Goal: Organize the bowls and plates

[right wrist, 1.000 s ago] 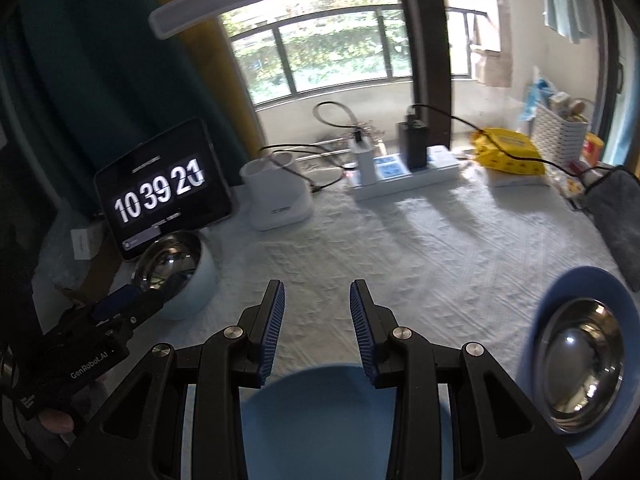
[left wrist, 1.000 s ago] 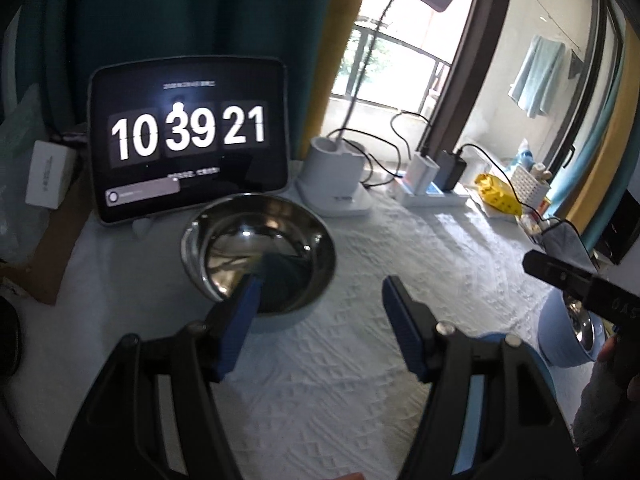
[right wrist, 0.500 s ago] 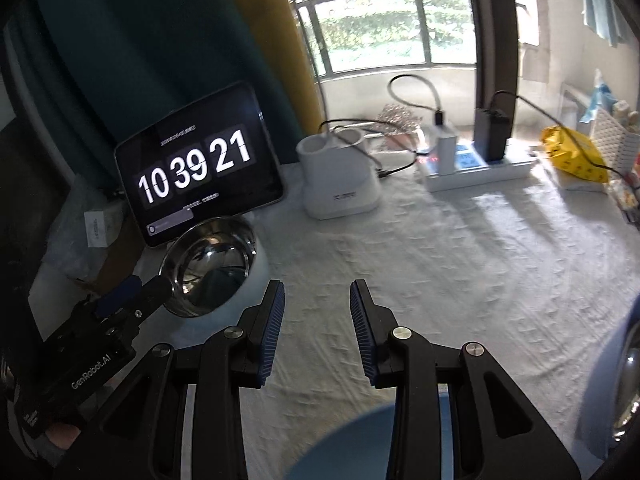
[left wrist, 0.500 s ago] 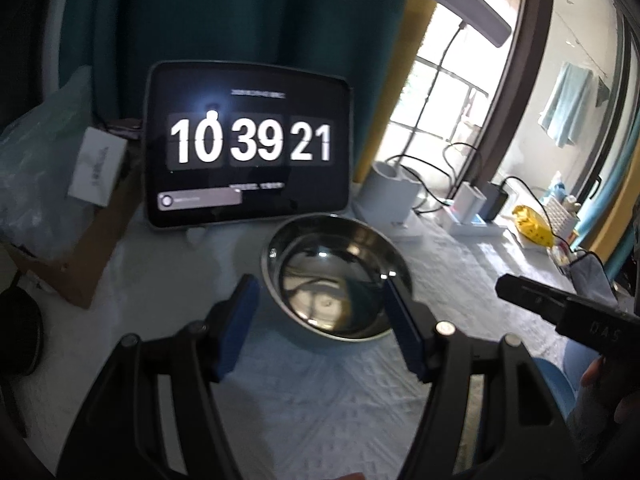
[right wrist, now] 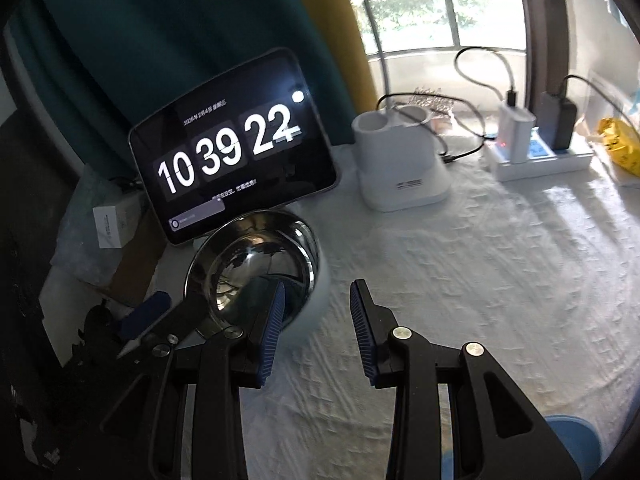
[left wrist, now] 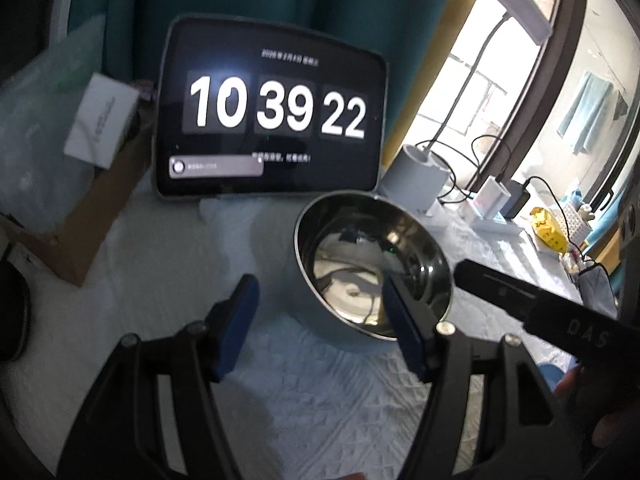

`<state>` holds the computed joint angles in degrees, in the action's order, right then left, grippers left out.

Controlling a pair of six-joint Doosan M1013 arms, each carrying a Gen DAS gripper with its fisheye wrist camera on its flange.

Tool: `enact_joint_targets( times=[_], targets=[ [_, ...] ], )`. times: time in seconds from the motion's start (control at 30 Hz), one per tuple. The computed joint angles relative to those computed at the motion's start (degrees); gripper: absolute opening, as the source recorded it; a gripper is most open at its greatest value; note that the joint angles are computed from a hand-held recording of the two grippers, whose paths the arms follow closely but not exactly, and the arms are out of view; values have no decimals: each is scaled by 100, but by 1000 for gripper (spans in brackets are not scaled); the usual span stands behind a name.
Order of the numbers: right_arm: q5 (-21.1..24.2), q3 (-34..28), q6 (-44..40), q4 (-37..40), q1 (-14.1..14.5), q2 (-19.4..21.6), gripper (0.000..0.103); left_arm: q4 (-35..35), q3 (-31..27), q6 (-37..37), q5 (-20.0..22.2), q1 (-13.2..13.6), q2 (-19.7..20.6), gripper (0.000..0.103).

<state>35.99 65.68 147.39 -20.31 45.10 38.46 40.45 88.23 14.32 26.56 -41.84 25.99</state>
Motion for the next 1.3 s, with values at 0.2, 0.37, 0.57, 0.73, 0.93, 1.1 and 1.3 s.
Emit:
enact_joint_targets(
  times=[0.2, 0.37, 0.57, 0.73, 0.93, 1.1, 1.3],
  targets=[
    [-21, -173, -198, 388, -42, 164, 36, -363, -46, 251, 36, 38, 51, 65],
    [-116, -186, -353, 783, -100, 232, 36, -894, -93, 664, 2, 91, 102, 65],
    [-125, -187, -361, 884, -119, 258, 32, -918, -91, 733, -76, 76, 114, 64],
    [-204, -131, -360, 959, -137, 230, 28, -1002, -89, 965, -156, 60, 112, 54],
    [-87, -140, -313, 853, -110, 221, 28, -853, -71, 861, -165, 50, 102, 48],
    [-56, -96, -204, 721, -91, 170, 28, -865, -70, 943, -196, 35, 105, 48],
    [-83, 47, -75, 576, -68, 54, 28, -803, -37, 975, -284, -7, 71, 48]
  ],
)
